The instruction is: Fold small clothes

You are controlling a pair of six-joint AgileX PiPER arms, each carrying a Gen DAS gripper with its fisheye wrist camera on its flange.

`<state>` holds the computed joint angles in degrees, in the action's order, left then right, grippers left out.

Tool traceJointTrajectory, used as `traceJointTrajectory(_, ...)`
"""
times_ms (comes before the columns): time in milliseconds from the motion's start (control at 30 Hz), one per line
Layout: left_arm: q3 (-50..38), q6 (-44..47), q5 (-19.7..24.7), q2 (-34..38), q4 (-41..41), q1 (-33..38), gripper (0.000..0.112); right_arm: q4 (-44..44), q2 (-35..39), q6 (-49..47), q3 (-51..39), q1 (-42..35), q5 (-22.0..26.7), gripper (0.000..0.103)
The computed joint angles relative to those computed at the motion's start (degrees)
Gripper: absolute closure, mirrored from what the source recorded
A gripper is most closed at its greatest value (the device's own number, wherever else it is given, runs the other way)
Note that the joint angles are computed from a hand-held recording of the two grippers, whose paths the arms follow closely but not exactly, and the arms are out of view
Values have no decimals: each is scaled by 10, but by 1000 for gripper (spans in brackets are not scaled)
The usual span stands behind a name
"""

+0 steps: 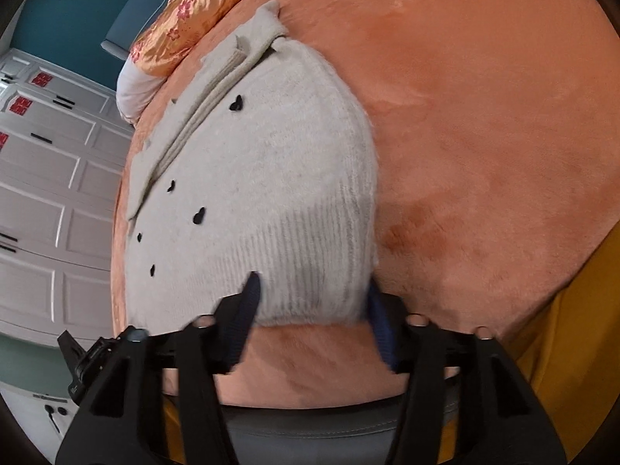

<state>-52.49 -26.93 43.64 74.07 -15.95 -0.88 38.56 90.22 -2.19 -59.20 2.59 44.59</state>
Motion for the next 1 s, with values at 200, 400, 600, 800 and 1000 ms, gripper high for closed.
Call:
traceJointTrajectory(200, -21, 16, 31, -22, -2, 0, 107, -40, -28, 22, -8, 12, -14, 96)
traceJointTrajectory(400, -49, 34, 77, -54, -9, 3, 107, -115, -74, 46, -19, 20, 9, 98)
traceJointTrajectory(600, -25, 31, 120, -108, -3, -8, 108, -137, -126, 22, 20, 5, 47, 99)
traceJointTrajectory(800, 12, -33, 90, -95, 57, -69, 104, -95, -84, -12, 48, -17, 48, 92)
traceJointTrajectory(1000, -2, -169, 66, -92, 192, -115, 53, -107, -92, 25, 37, -6, 12, 36)
